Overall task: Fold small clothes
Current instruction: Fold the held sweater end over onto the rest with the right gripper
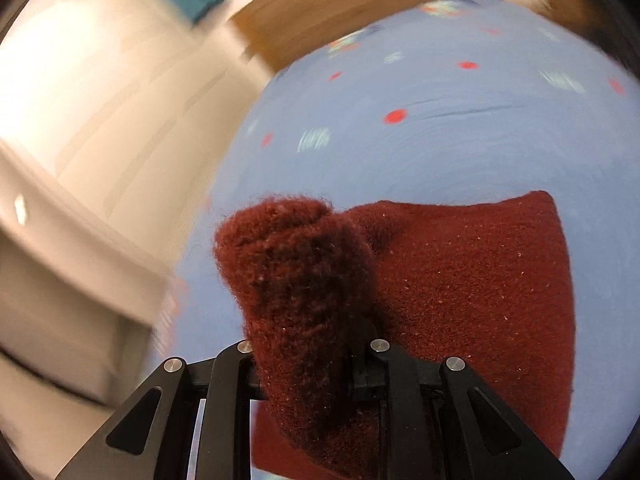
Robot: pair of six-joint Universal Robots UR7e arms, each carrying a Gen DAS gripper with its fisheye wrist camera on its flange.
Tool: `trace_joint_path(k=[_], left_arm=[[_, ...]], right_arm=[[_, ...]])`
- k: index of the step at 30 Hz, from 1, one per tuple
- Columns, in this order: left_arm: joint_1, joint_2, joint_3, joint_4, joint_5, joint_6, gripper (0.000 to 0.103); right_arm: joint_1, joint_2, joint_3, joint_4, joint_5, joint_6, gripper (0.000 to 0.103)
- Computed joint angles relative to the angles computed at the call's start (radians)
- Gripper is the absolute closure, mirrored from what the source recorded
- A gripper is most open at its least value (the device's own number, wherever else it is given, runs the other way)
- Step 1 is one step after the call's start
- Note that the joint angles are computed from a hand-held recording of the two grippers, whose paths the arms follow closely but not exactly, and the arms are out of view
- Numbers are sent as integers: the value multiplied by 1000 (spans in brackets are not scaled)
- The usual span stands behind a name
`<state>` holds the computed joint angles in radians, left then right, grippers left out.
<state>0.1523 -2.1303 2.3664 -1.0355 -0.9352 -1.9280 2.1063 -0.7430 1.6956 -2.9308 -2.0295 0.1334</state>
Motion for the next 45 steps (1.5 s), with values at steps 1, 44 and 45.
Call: trace_joint_path(k=[1,44,45], left_arm=[[-5,-13,1,12,-3,-7,36],[-17,-96,-12,119,-27,-53,36],[-22,-91,-16,122,-29,-57,36]], right_arm=[[13,20,-5,12,-24,-44,82],[132,184,112,-93,-96,-487,38],[131,187,111,-92,-100,-498,38]])
